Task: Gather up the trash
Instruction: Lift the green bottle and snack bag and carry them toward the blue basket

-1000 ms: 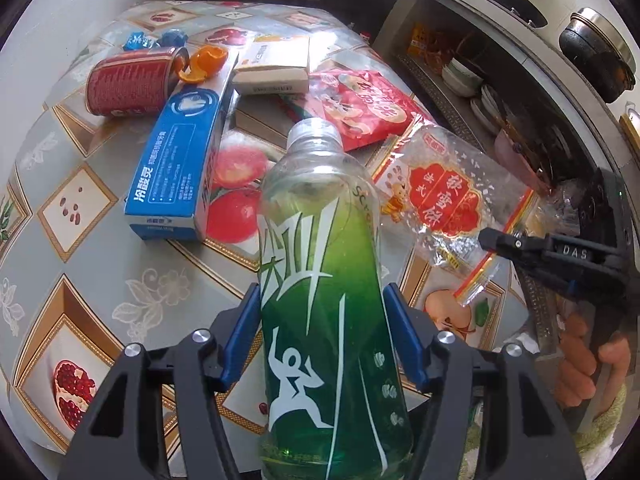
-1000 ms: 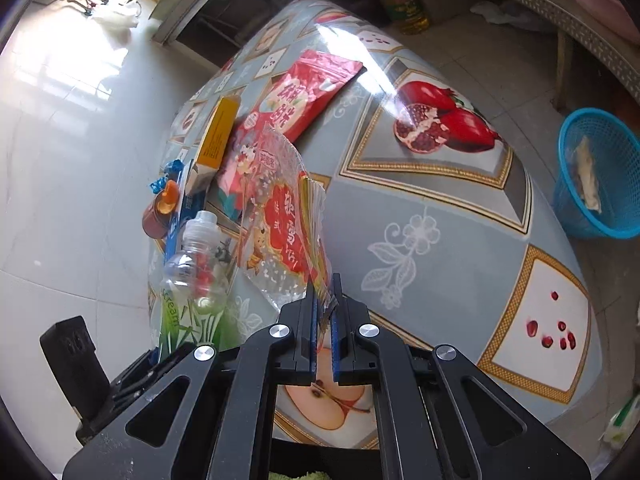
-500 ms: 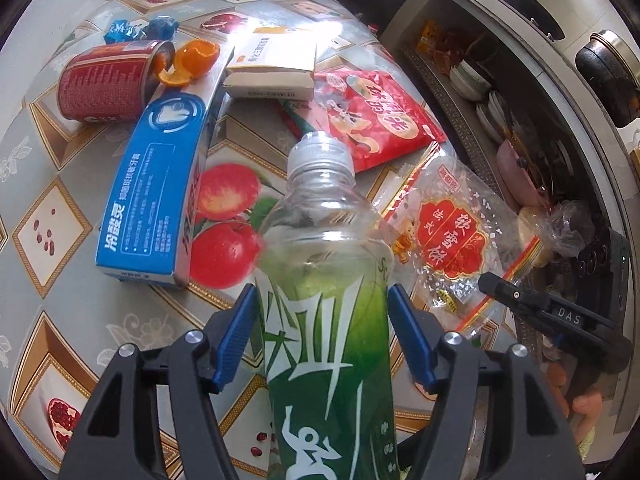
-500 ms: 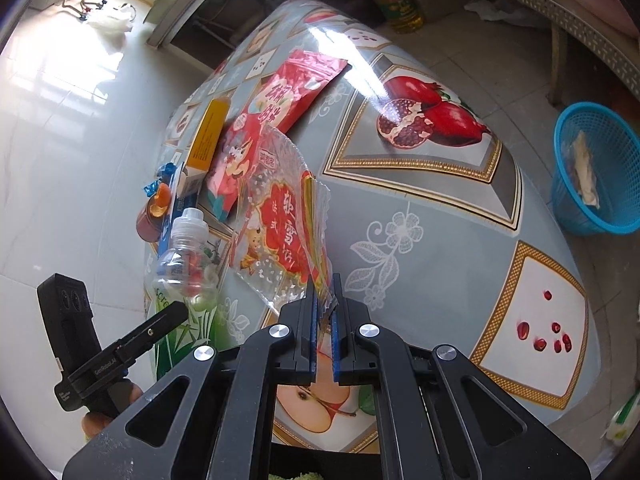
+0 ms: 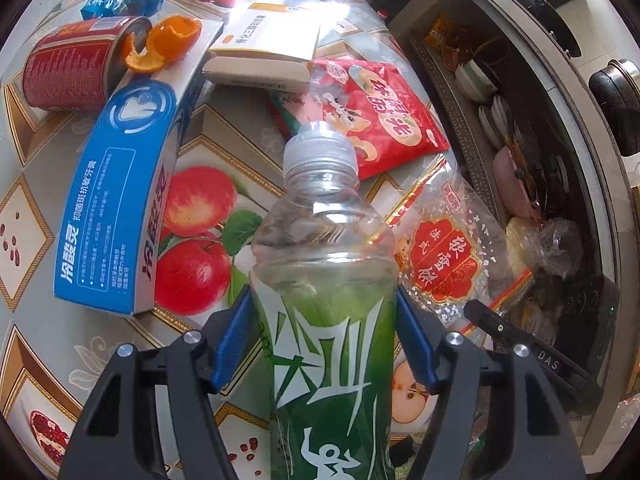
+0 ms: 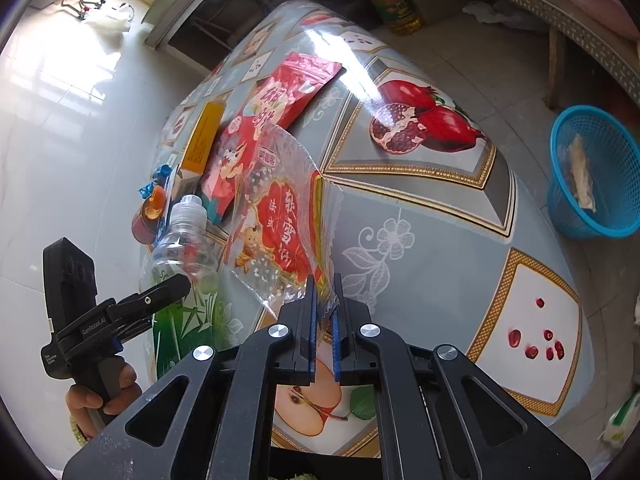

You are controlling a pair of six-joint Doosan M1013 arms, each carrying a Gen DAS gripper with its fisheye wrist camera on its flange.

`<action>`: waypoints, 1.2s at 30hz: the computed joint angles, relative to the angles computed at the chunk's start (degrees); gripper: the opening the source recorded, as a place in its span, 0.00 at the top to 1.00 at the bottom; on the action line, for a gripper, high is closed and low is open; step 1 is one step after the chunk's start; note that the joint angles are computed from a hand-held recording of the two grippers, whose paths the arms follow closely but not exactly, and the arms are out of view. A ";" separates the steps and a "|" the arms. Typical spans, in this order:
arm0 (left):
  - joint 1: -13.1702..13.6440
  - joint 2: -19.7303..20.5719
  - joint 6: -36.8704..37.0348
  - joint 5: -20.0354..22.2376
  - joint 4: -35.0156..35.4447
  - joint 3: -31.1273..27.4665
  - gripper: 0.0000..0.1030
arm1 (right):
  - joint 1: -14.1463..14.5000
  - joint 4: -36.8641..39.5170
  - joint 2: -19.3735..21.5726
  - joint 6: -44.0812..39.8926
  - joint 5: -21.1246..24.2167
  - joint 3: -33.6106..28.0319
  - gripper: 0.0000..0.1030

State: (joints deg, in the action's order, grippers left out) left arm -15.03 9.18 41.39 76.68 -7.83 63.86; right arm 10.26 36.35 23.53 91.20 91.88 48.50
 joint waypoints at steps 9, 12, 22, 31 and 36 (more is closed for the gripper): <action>0.33 -0.39 -0.10 -2.54 -1.86 1.45 0.38 | -0.02 -0.69 -0.42 -0.66 -0.92 0.29 0.95; -0.02 -0.99 -0.46 -3.44 -1.13 2.05 0.38 | -0.18 -0.92 -0.56 -0.74 -1.25 0.46 0.95; -2.35 -4.53 -0.52 -9.92 4.93 4.21 0.38 | -0.81 -0.36 -0.92 -0.42 -2.89 0.45 0.96; -5.98 -7.40 0.54 -15.59 14.32 5.18 0.38 | -1.13 -0.64 -1.69 -1.37 -4.20 0.69 0.96; -7.87 -7.34 0.57 -17.20 18.67 4.57 0.38 | -1.32 -1.04 -2.24 -1.94 -5.04 1.02 0.96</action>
State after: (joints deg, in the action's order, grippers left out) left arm -22.90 1.84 41.96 59.47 10.84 68.43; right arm 8.94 35.31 21.29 89.26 86.84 49.52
